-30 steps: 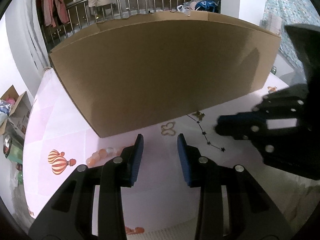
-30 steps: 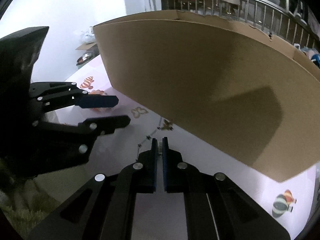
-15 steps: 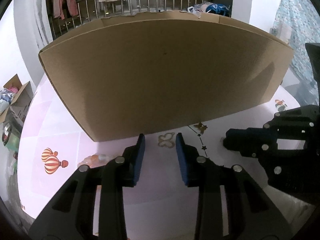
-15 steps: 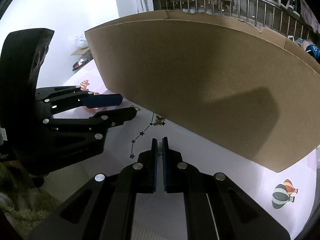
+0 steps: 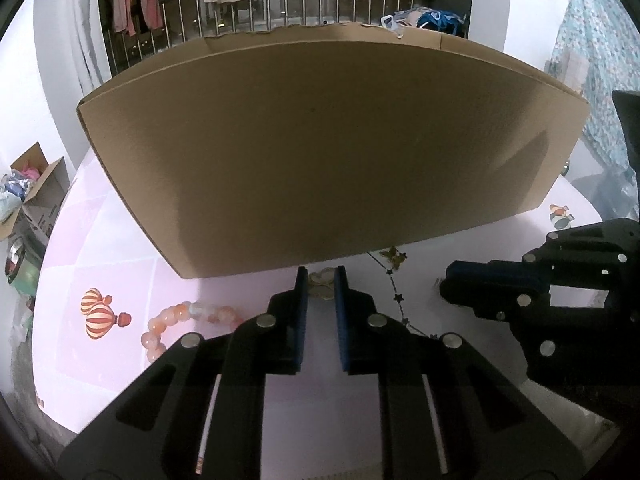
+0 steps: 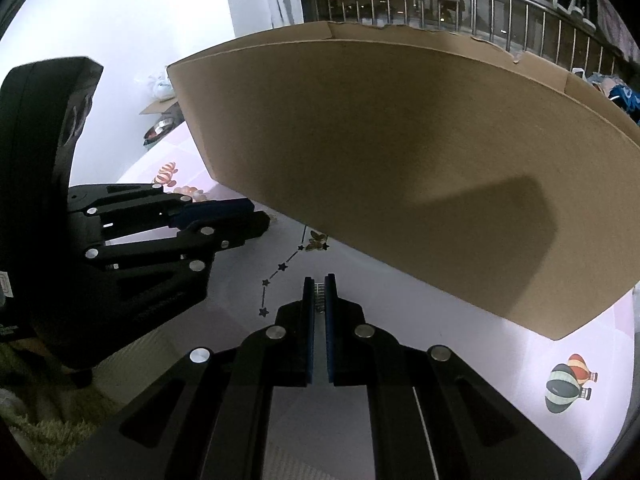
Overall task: Organize jewelry
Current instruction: 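Move the right tool to the star charm and close on it, then carry the star charm with the right tool and open it above the box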
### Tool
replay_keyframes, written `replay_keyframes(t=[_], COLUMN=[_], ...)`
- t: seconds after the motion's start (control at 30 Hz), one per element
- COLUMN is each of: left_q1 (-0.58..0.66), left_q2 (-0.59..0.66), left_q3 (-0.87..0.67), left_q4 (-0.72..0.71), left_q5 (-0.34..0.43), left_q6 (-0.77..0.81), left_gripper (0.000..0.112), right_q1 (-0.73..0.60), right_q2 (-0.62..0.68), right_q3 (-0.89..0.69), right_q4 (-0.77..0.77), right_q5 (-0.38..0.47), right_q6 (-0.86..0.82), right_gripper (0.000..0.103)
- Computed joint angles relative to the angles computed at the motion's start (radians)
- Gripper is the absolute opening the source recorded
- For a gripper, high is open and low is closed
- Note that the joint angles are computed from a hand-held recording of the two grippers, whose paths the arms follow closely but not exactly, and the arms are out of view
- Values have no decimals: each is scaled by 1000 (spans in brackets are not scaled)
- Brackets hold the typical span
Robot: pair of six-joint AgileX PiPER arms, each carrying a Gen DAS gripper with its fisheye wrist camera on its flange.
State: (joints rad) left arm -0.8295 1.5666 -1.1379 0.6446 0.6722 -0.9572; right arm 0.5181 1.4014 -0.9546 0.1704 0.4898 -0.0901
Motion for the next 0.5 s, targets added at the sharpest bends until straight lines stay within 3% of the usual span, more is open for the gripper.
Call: replay_keyframes(t=[0.5], left_q1=[-4], left_q2=[-71], left_q3=[37], left_q4=[-27], left_q5=[28], left_q6=[2], left_gripper=[12], right_q1=[13], right_q2=[-59], right_q3=[35], right_q4=[-54], right_q5=[-7], right_q6=[68], right_gripper=[5])
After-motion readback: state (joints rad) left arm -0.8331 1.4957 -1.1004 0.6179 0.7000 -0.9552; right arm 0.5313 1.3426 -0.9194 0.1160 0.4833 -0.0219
